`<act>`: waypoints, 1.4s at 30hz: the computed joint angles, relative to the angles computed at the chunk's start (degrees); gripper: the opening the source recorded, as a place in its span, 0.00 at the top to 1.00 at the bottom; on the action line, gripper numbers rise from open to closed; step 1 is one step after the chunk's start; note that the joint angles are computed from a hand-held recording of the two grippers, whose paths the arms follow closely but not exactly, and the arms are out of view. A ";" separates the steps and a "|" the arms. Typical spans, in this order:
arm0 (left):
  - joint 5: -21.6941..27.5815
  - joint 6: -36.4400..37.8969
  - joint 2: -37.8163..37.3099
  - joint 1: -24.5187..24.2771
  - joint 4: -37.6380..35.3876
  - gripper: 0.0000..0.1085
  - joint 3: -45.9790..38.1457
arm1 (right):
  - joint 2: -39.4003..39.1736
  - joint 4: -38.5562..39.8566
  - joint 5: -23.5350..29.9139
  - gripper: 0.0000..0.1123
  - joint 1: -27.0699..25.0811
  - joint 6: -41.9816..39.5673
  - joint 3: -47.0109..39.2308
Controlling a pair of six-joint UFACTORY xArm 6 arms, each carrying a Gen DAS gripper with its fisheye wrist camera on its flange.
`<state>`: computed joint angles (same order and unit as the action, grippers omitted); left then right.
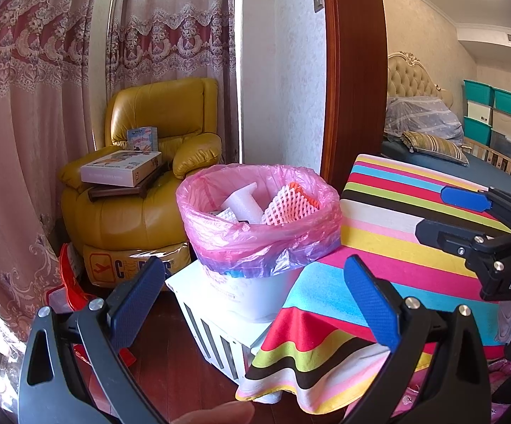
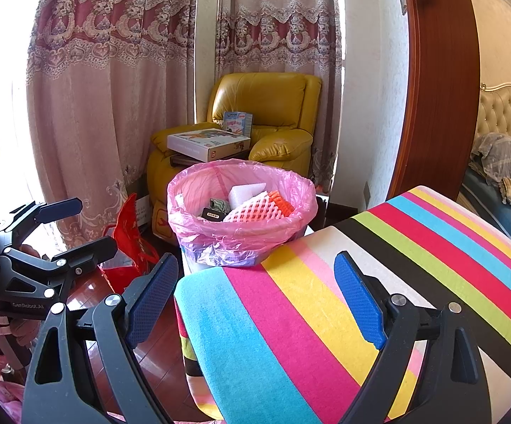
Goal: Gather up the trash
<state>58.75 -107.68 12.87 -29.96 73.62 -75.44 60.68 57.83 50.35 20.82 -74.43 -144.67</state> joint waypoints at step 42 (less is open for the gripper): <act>-2.49 -2.12 -0.62 0.66 0.43 0.09 0.81 | -0.93 0.82 -0.34 0.25 0.22 -1.15 1.95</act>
